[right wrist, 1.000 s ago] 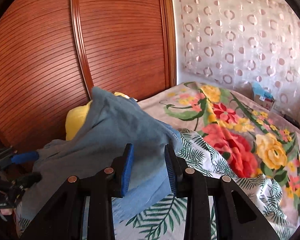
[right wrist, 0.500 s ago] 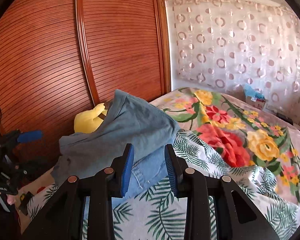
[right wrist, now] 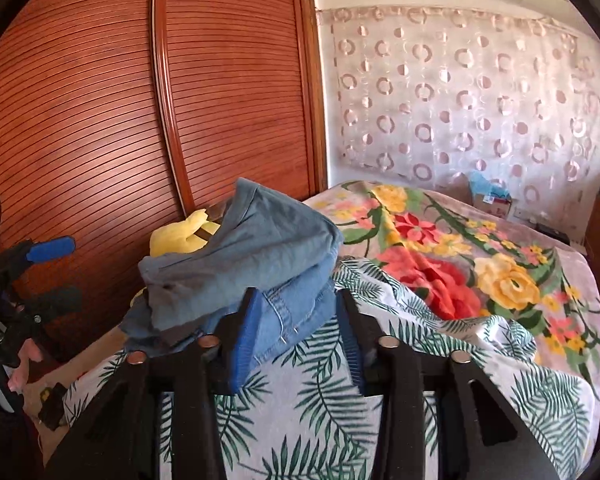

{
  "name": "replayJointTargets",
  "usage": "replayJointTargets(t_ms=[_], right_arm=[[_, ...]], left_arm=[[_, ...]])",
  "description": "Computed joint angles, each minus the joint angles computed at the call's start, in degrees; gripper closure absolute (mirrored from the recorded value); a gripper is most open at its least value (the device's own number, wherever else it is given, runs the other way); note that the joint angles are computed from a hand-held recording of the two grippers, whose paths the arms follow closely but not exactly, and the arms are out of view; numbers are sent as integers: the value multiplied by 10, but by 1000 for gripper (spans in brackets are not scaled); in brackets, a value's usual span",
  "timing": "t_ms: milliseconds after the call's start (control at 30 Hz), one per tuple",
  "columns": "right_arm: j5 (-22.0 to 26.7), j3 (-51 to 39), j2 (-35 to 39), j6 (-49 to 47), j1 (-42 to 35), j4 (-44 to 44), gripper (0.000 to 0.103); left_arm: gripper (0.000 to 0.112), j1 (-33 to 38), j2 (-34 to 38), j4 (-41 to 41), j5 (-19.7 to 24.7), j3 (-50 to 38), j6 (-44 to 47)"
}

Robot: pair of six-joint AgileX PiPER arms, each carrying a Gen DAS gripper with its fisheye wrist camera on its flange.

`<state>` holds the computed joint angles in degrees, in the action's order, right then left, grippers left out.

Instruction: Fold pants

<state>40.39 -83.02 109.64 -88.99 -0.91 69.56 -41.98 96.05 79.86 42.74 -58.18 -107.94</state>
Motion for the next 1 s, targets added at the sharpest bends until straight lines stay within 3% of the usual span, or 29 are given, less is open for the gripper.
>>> replayJointTargets(t_ms=[200, 867, 1000], right_arm=[[-27, 89, -57, -47, -9, 40, 48], [-119, 342, -276, -87, -44, 104, 39], [-127, 384, -328, -66, -54, 95, 30]], left_arm=[[10, -9, -2, 7, -36, 9, -14], [10, -106, 50, -23, -6, -47, -7], [10, -129, 60, -28, 3, -66, -4]])
